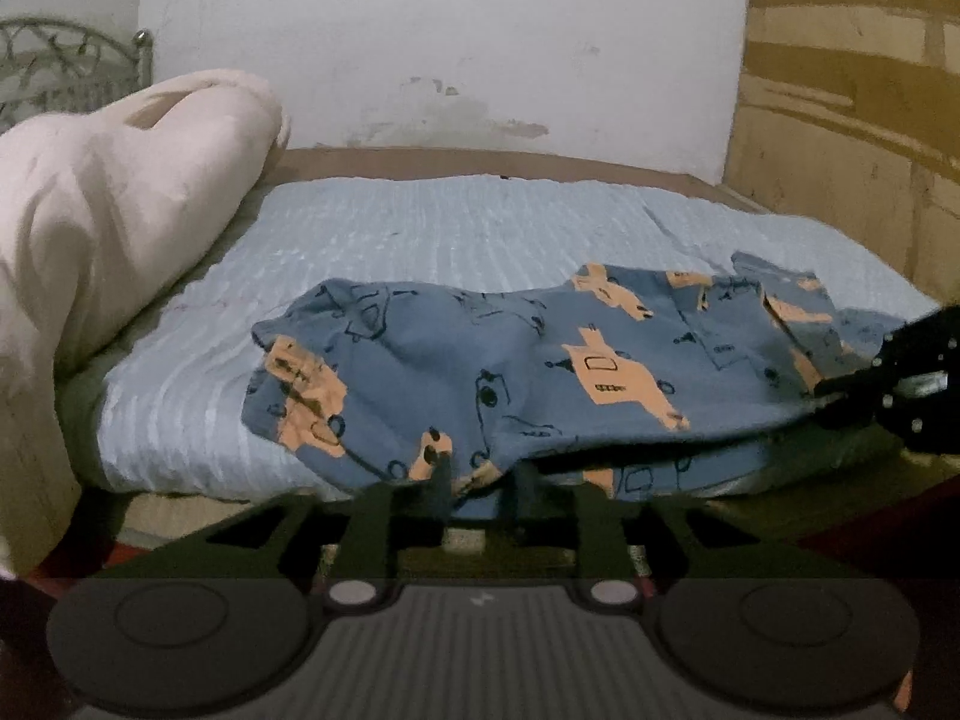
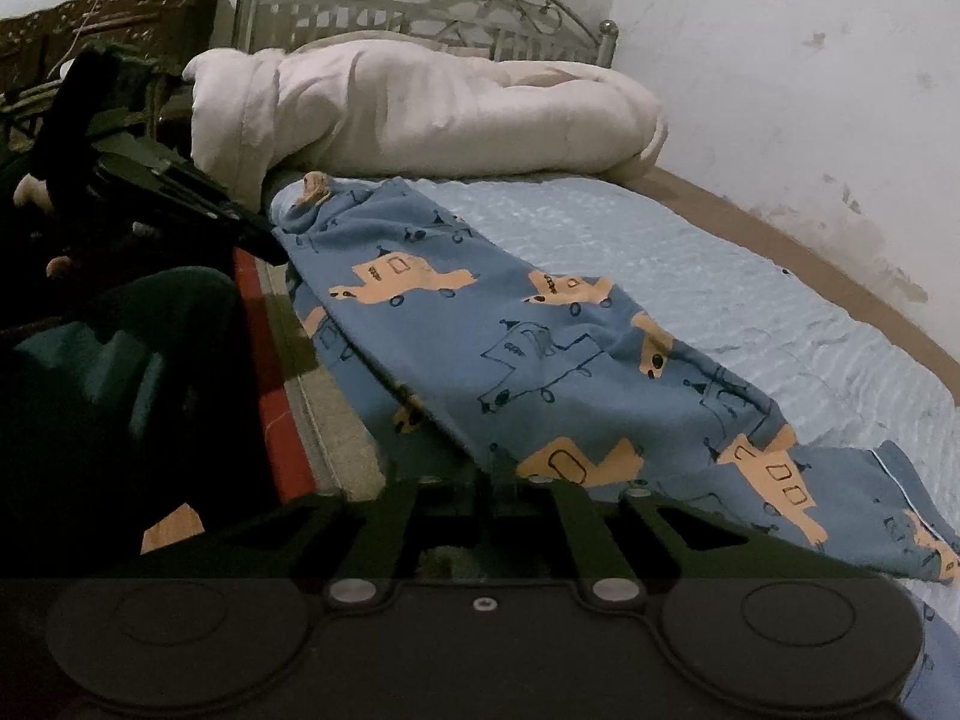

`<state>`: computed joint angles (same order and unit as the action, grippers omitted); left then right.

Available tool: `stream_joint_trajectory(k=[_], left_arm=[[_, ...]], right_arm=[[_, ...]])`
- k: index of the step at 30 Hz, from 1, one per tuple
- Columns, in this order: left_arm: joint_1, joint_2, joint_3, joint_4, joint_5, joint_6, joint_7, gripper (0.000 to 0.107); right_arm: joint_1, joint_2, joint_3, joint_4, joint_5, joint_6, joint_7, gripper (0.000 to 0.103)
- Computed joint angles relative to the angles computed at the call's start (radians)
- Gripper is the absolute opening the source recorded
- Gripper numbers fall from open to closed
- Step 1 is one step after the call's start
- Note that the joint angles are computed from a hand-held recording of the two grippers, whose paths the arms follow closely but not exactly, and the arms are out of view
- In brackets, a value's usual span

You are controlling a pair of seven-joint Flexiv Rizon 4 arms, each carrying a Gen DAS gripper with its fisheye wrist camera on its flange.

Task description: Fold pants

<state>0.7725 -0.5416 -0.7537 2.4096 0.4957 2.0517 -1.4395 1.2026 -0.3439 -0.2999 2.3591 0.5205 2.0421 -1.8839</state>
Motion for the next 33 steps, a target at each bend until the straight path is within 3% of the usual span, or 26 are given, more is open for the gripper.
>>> stream_joint_trajectory(k=[1,3,5,7,11,13,17,19,20,22,27,33], left_arm=[[0.001,0.001,0.002,0.008,-0.008,0.018,-0.014,0.057],[0.001,0.011,0.011,0.018,-0.011,0.044,-0.048,0.062],[-0.003,0.030,0.023,0.022,-0.008,0.059,-0.084,0.071],[-0.050,0.044,0.078,0.016,-0.008,0.108,-0.109,0.089],[-0.216,0.078,0.231,-0.019,-0.109,0.163,-0.155,0.090],[-0.318,0.094,0.320,-0.040,-0.204,0.152,-0.178,0.080],[-0.364,0.089,0.366,-0.092,-0.269,0.073,-0.285,0.067],[-0.373,0.085,0.378,-0.115,-0.282,0.021,-0.332,0.047],[-0.375,0.082,0.382,-0.126,-0.278,0.005,-0.350,0.042],[-0.349,0.068,0.365,-0.133,-0.242,0.016,-0.383,0.022],[-0.401,0.066,0.432,-0.131,-0.197,0.095,-0.407,0.010],[-0.528,0.111,0.570,-0.105,-0.255,0.088,-0.372,0.008]], right_arm=[[-0.016,0.000,0.017,0.002,-0.001,0.011,0.011,0.024],[-0.070,0.005,0.075,0.009,-0.010,0.037,0.032,0.041],[-0.105,0.008,0.117,0.014,0.000,0.067,0.038,0.068],[-0.135,0.006,0.155,0.013,0.025,0.104,0.042,0.083],[-0.163,-0.004,0.195,-0.012,0.114,0.153,0.018,0.094],[-0.166,-0.010,0.205,-0.027,0.155,0.167,-0.006,0.095],[-0.207,-0.017,0.259,-0.039,0.178,0.186,-0.025,0.097],[-0.215,-0.020,0.274,-0.044,0.189,0.188,-0.038,0.097],[-0.220,-0.021,0.281,-0.047,0.193,0.188,-0.043,0.097],[-0.227,-0.024,0.292,-0.051,0.201,0.188,-0.048,0.097],[-0.226,-0.034,0.295,-0.067,0.225,0.177,-0.058,0.097],[-0.229,-0.051,0.297,-0.083,0.243,0.192,-0.047,0.097]])
